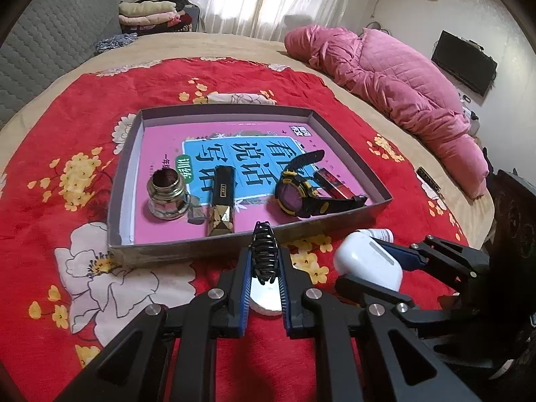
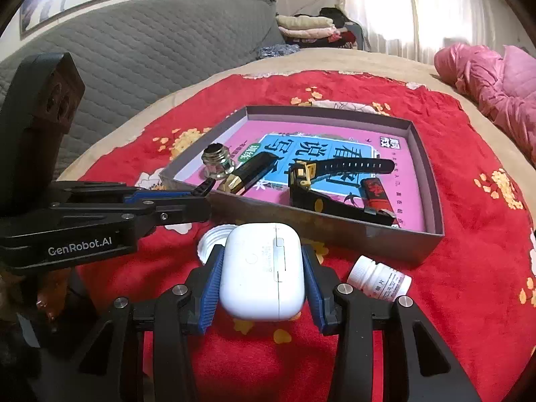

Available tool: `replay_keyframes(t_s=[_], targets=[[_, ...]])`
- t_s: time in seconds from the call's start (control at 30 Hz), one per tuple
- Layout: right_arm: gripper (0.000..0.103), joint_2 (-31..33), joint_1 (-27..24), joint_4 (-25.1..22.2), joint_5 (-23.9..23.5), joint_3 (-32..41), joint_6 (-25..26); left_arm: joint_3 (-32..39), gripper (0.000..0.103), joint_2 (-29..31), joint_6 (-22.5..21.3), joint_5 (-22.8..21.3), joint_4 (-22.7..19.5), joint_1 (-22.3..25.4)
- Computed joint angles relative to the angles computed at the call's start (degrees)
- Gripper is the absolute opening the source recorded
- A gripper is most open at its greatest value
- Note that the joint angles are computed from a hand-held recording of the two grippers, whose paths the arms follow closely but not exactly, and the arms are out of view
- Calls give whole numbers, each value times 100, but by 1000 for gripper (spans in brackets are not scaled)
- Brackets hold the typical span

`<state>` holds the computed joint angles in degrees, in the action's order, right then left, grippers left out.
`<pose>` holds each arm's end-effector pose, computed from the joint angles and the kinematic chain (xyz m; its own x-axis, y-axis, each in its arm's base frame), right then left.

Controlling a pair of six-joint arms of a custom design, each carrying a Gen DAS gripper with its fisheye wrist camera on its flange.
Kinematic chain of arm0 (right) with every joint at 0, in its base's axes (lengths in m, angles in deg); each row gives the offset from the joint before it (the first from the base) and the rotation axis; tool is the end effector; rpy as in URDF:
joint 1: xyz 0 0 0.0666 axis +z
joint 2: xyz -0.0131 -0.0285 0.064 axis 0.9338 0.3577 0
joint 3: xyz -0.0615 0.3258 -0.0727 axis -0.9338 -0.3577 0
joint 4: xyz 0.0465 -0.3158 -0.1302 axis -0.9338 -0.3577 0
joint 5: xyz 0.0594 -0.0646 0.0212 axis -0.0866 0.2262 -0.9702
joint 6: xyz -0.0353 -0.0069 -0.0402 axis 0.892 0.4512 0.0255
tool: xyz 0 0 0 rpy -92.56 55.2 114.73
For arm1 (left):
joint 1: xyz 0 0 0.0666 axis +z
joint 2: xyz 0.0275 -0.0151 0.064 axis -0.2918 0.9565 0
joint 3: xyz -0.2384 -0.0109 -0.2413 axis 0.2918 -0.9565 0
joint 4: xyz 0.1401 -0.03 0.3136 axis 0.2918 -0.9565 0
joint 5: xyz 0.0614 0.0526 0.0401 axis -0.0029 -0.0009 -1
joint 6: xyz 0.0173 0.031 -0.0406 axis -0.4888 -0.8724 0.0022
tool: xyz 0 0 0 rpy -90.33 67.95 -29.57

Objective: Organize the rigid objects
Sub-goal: 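Lift the spring cap with the left tool while the right tool lifts the earbuds case toward the box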

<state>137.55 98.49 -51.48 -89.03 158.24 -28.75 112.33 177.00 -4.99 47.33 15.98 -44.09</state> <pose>0.5461 0.3114 0.3154 -0.6828 -0.2279 -0.6942 -0.4547 0.8762 0.1596 0.5764 -0.2984 0.3221 -0.7855 0.0712 -0.6147 0.2715 0.9323 -0.2390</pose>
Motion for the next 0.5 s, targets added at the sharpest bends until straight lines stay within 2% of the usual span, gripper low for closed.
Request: replay_keyframes(t_s=[0.5], targets=[[46,-196,-30,77,110,-135,-94,-276,15,-222,124,-135,202,161]])
